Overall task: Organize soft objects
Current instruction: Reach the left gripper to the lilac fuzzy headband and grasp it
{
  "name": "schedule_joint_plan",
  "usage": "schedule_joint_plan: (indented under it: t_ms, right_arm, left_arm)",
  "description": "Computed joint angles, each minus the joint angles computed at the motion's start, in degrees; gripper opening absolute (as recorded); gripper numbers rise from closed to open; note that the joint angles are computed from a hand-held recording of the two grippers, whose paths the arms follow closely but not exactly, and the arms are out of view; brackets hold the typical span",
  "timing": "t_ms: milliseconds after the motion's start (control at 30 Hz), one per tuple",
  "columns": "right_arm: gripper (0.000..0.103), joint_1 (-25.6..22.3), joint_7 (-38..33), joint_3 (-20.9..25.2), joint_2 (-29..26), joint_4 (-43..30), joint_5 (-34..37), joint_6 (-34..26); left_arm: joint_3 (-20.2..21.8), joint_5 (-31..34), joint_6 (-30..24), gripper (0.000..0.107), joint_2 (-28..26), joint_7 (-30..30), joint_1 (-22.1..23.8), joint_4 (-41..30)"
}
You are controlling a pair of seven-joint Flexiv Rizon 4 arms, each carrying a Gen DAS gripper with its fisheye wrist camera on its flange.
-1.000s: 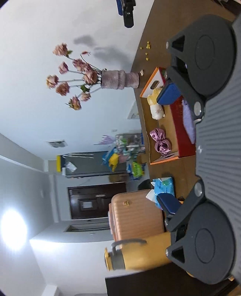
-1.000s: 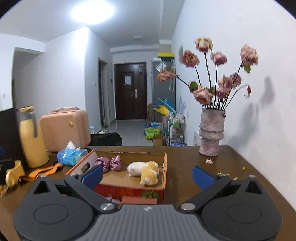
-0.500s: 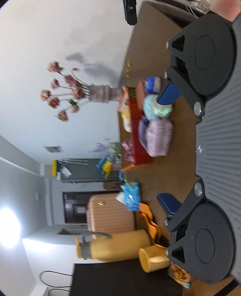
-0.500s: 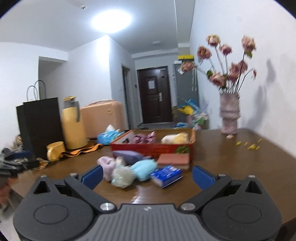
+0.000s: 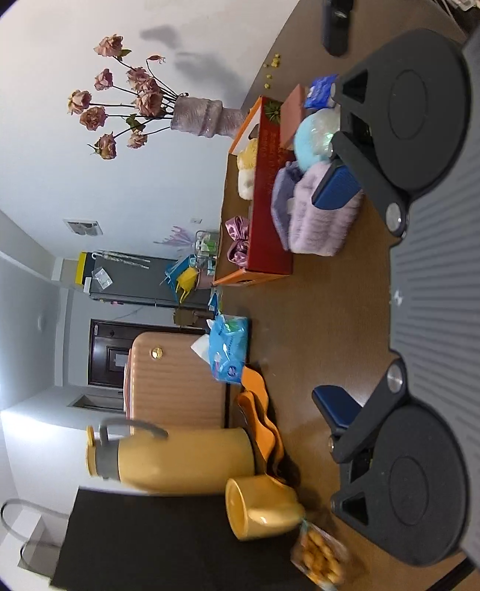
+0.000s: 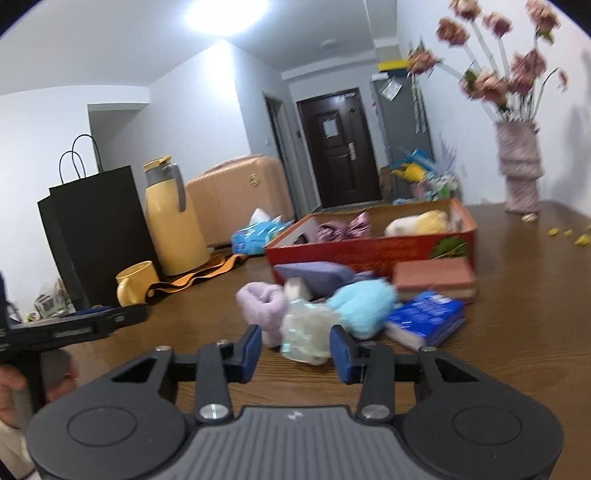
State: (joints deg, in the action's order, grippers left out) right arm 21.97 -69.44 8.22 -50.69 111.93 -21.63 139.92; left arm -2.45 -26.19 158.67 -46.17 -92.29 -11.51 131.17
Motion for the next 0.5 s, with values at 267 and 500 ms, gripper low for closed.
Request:
schedule_joint_plan:
  t_ms: [267, 500]
  right_arm:
    - [0.034, 1.0, 9.4, 2.5, -7.0, -12.9, -3.3, -5.7]
    - [0.032, 5.4, 11.0, -0.8, -10.4, -21.1, -0.3, -10.9]
  left_arm:
    - [-1.9, 17.1, -15.8, 0.103, -1.8, 0.6, 10.4, -14.5]
    - [-8.2, 29.5, -26.8, 0.054, -6.0, -4.8, 19.4, -22.9]
